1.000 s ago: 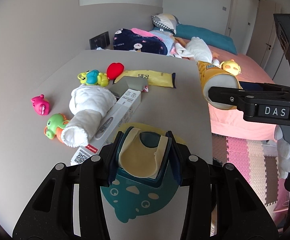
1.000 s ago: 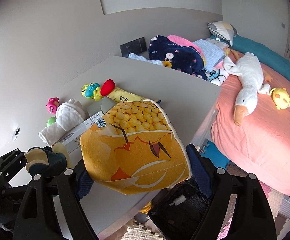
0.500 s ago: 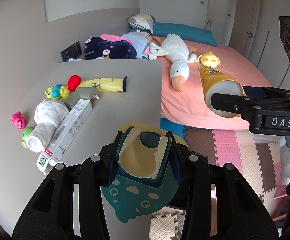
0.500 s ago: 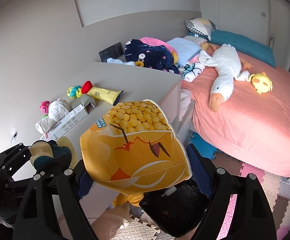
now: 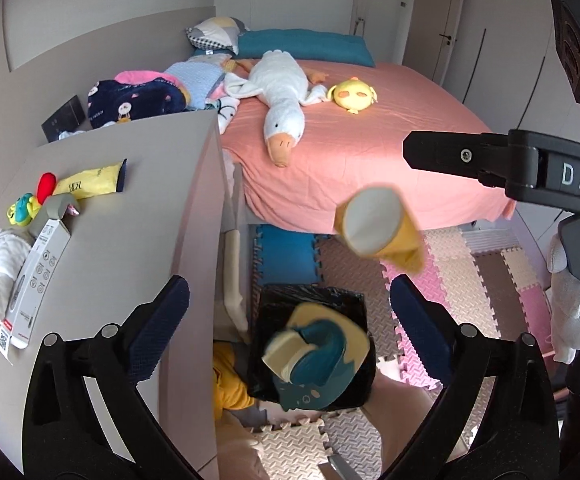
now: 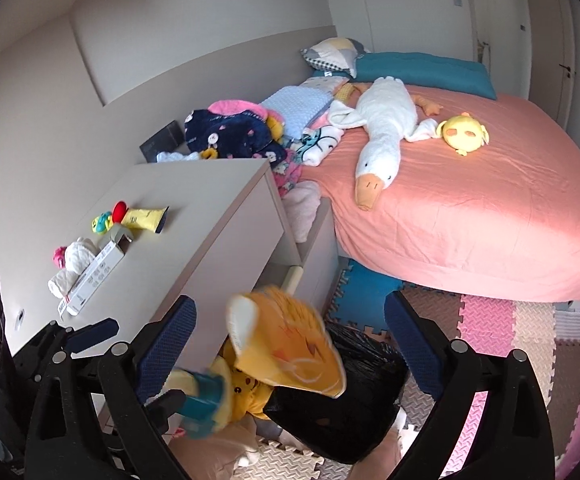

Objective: Collect trash
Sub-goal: 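Drop the cup holder into the bin while the right tool drops the yellow bag, then move both tools back over the desk toward the remaining items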

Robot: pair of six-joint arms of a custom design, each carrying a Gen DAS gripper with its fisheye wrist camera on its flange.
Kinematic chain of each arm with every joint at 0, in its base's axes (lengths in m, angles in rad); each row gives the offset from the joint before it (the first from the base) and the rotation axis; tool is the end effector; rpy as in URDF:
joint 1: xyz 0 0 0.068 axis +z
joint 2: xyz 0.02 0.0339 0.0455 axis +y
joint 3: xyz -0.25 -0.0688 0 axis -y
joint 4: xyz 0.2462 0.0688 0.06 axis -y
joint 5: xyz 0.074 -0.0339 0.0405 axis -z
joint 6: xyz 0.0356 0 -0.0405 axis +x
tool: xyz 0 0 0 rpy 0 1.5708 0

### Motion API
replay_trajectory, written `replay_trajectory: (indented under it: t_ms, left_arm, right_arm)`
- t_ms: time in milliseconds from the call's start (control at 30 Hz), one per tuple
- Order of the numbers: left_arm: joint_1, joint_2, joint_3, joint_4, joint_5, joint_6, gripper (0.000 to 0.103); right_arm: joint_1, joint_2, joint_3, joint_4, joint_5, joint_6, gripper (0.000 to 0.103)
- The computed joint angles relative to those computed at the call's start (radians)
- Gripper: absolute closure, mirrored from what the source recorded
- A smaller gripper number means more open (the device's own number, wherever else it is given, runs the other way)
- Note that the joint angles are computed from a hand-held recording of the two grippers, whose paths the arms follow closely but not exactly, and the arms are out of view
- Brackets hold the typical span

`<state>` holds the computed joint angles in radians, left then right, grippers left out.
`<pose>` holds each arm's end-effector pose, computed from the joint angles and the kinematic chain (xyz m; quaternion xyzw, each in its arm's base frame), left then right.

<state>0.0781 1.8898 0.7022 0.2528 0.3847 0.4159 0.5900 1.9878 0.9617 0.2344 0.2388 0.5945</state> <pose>0.3098 0.0108 0.0589 0.2156 0.9090 -0.1010 0.3420 0.3175 0.2024 0.0853 0.0473 0.9184 0.1191 0.3744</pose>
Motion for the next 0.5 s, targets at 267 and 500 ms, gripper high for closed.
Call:
replay_trajectory:
  t_ms: [267,500]
  left_arm:
    - [-0.031,0.015,0.013,-0.015,-0.027,-0.017,0.006]
    - [-0.016,0.01,-0.001,-0.009,-0.023,-0.007,0.006]
  right_arm:
    - [-0.032,-0.048,-0.072,0.028,0.008,0.019,0.007]
    - [-0.028,-0.049,-0.083,0.046,0.004,0.021,0.007]
